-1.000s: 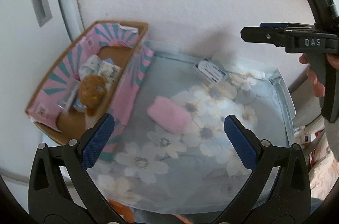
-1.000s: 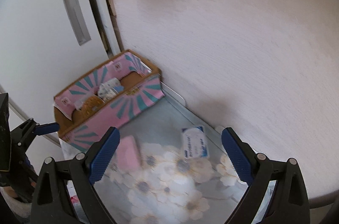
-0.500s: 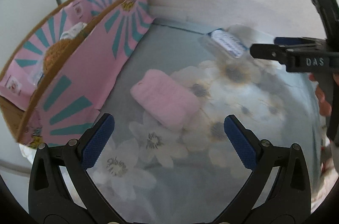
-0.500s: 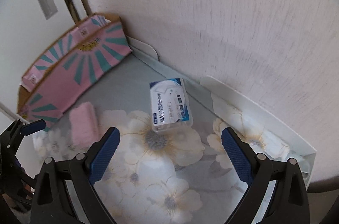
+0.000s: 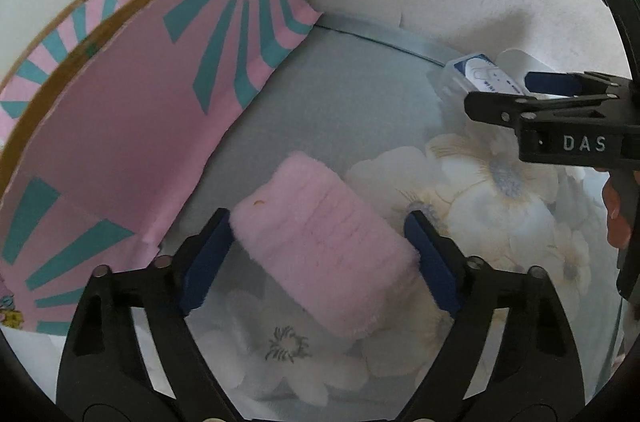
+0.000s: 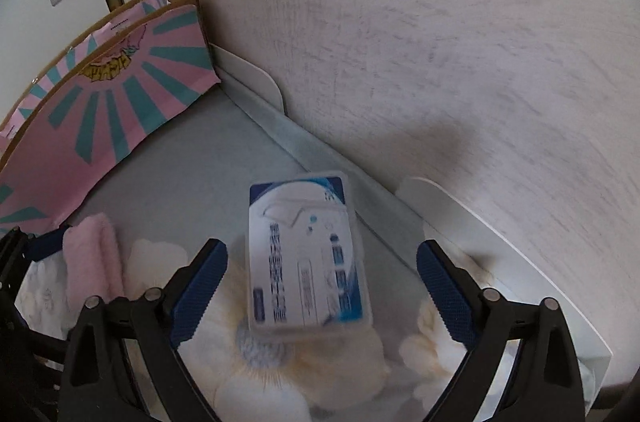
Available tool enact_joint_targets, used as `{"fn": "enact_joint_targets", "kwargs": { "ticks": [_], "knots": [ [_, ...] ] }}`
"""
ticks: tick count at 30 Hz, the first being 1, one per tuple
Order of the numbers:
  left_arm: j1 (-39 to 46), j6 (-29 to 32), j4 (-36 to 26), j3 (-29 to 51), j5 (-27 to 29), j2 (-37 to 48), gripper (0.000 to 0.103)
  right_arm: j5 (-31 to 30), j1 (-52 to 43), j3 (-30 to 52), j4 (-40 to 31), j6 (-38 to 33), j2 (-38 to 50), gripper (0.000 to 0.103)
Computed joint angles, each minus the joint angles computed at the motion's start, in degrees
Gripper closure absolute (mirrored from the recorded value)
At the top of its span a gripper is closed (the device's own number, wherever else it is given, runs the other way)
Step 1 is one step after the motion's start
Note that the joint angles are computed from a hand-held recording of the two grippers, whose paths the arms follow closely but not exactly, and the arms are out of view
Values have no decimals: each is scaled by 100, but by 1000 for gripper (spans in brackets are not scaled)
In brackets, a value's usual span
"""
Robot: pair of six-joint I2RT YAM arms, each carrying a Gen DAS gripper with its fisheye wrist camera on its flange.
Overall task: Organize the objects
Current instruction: 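Grasp the pink fuzzy item with the left gripper while the right grasps the floss case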
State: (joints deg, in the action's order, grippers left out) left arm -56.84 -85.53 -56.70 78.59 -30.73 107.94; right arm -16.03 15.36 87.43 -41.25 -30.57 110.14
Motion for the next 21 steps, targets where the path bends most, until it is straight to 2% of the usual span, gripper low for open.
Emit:
{"fn": "enact_joint_targets", "kwargs": {
  "ticks": [2, 4, 8, 10, 13, 21],
  "knots": [
    [54, 55, 100, -51, 42, 5, 20, 27, 47, 87, -26, 2, 93, 19],
    [68, 134, 114, -50, -3, 27, 24, 12, 77, 218, -147, 10, 210, 30],
    [134, 279, 184, -81, 17, -13, 36, 95, 116, 226, -172, 34, 263, 40],
    [185, 351, 296, -190, 62, -100, 37, 44, 117, 204, -210, 18, 256, 47],
    [210, 432, 405, -256, 106, -150, 40, 131, 146, 58, -108, 20, 140, 47],
    [387, 858, 802, -665, 220, -611, 54, -3, 49, -125, -247, 245, -212, 47]
  ]
}}
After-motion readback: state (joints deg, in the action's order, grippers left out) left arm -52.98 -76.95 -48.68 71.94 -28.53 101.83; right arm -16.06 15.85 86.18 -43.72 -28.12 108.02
